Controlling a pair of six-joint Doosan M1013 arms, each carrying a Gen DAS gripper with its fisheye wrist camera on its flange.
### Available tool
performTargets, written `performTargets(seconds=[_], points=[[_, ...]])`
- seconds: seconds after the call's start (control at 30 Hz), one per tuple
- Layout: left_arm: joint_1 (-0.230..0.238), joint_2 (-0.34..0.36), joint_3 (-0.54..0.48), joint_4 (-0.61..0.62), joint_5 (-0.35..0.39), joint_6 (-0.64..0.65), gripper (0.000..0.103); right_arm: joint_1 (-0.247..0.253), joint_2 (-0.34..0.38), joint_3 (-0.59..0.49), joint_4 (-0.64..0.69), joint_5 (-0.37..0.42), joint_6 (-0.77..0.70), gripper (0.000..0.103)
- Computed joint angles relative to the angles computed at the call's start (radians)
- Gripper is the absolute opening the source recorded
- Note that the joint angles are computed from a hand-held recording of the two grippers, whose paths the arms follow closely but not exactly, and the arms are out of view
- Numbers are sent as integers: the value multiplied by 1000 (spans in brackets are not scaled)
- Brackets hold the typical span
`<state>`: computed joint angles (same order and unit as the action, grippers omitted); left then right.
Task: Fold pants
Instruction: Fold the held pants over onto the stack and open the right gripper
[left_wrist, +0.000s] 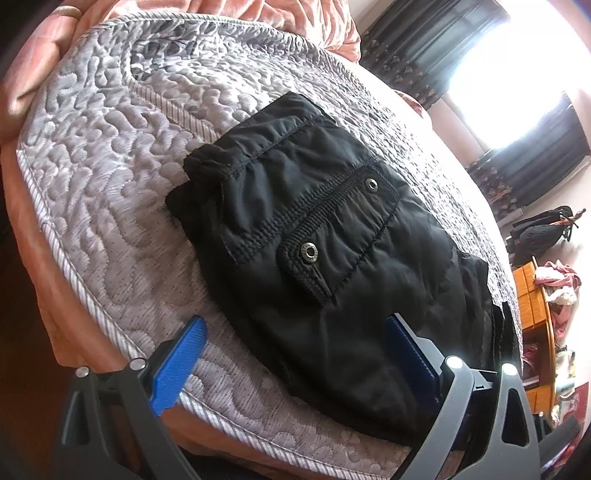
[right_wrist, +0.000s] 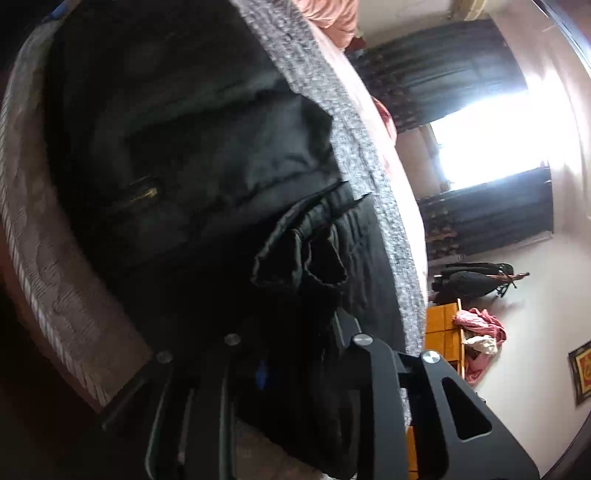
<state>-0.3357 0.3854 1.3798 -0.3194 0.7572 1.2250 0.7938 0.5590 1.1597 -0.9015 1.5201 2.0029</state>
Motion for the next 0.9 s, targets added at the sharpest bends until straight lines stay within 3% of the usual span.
performTargets(seconds=[0.17, 0.2, 0.23, 0.33, 0.4, 0.6, 0.63, 0.77, 0.9], points=[[0, 2, -3, 1, 8, -6, 97, -10, -44, 32, 124, -111, 15, 46], [0, 4, -6, 0, 9, -5, 97, -22, -62, 35, 186, -142, 12, 55], [-1, 5, -6, 1, 10, -5, 97, -44, -99, 55, 301, -225, 32, 68], [0, 5, -6, -4, 8, -2, 97, -89, -179, 106, 486, -385, 94, 70], [1, 3, -3, -7, 3, -4, 97, -112, -204, 123, 525, -409, 145, 70], [1, 1, 2, -20, -7, 4, 97, -134, -188, 114, 530, -354, 164, 70], [2, 0, 3, -23, -8, 3, 97, -137, -182, 112, 536, -349, 166, 66], [8, -2, 7, -35, -8, 3, 97, -167, -191, 140, 666, -392, 145, 21], [12, -3, 8, -41, -10, 6, 97, -161, -199, 141, 692, -420, 120, 17]])
